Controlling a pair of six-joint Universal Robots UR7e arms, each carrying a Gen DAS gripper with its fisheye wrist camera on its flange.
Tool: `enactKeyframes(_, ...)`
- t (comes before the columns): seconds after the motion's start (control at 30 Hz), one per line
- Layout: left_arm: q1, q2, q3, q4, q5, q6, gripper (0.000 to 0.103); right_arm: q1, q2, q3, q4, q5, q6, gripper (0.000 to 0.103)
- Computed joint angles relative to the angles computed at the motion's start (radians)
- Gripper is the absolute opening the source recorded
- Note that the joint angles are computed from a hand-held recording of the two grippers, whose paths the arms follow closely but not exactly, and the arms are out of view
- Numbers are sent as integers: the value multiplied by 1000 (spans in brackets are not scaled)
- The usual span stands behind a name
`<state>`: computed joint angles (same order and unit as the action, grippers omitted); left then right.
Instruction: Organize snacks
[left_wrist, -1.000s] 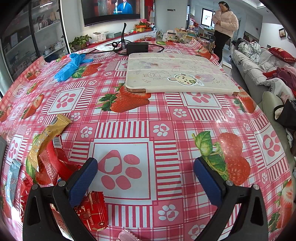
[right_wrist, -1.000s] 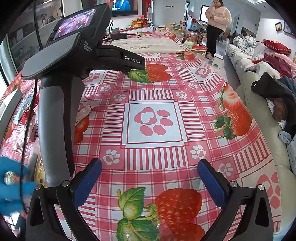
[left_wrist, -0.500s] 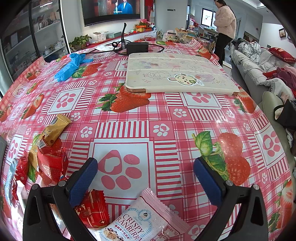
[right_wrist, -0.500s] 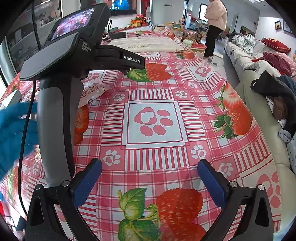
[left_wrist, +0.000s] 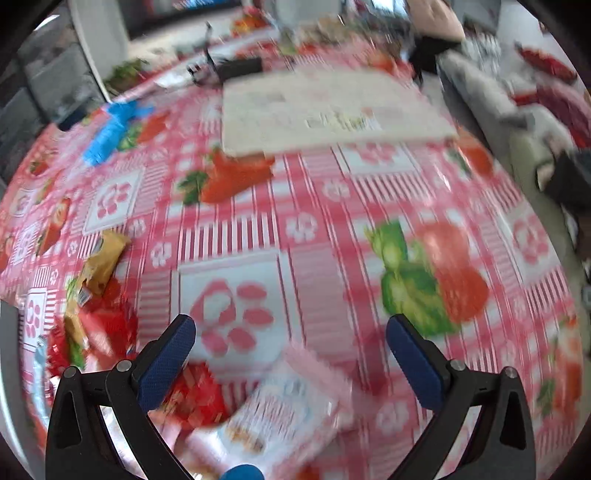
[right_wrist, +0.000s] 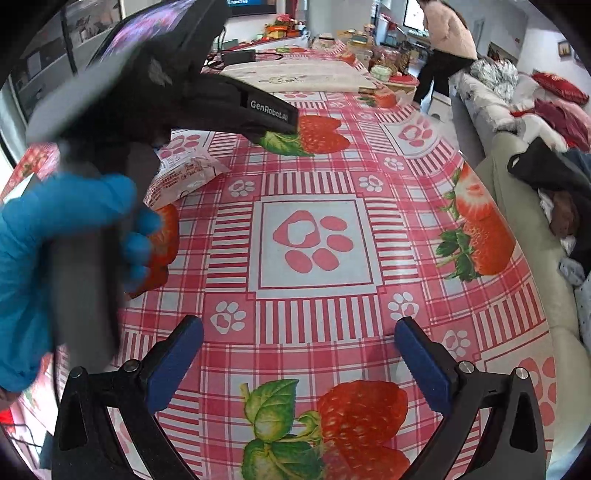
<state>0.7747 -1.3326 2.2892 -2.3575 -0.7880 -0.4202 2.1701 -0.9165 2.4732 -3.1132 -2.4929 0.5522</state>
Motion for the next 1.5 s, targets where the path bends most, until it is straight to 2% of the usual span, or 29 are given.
enactKeyframes(0.03,-10,-36,8,15,-17,0,103,0,7,0,-15,-5,-11,103)
enactKeyframes(0.13,-28,-177,94,-80,-55,94,103,-3,5,-1,-13,2,-14,103)
enactKeyframes(0.17,-35,-229,108,-51,-44,118,103,-3,6,-1,-18,3,-17,103)
enactKeyframes(0.23,-55,-331,110,93,13,119,103,2,7,4,-25,4,-17,103)
enactKeyframes(0.27,-54,-377,96,187,37,111,103,4,10,8,-37,3,-21,103)
enactKeyframes(0.33,-37,-473,100,288,79,125,103,8,11,18,-53,8,-23,103)
enactKeyframes(0.43,18,-583,106,373,141,162,103,13,11,26,-73,17,-28,103)
enactKeyframes(0.5,68,-619,114,358,139,197,103,14,9,22,-57,13,-23,103)
enactKeyframes(0.53,111,-611,99,354,147,214,103,12,2,18,-27,15,-8,103)
enactKeyframes(0.63,197,-603,99,268,115,298,103,7,-46,-33,172,44,89,103)
enactKeyframes(0.7,232,-576,93,204,99,353,103,7,-51,-51,153,104,58,103)
enactKeyframes(0.73,261,-562,78,172,59,386,103,10,-46,-60,121,142,29,103)
enactKeyframes(0.8,288,-539,59,153,33,400,103,26,-21,-105,130,174,-6,103)
enactKeyframes(0.87,290,-530,42,181,44,377,103,39,19,-164,168,176,-39,103)
enactKeyframes(0.97,314,-541,25,171,10,392,103,42,75,-240,244,171,-54,103)
enactKeyframes(1.07,323,-534,24,190,48,405,103,34,109,-282,288,177,-56,103)
enactKeyframes(1.13,334,-530,27,176,60,430,103,36,126,-309,338,148,-40,103)
enactKeyframes(1.27,344,-513,22,148,51,469,103,37,136,-316,317,139,-58,103)
enactKeyframes(1.33,346,-486,13,138,19,489,103,35,141,-311,290,134,-76,103)
enactKeyframes(1.43,335,-452,10,120,9,481,103,36,145,-309,267,132,-82,103)
enactKeyframes(1.5,357,-444,-3,110,-28,474,103,36,156,-309,242,127,-97,103)
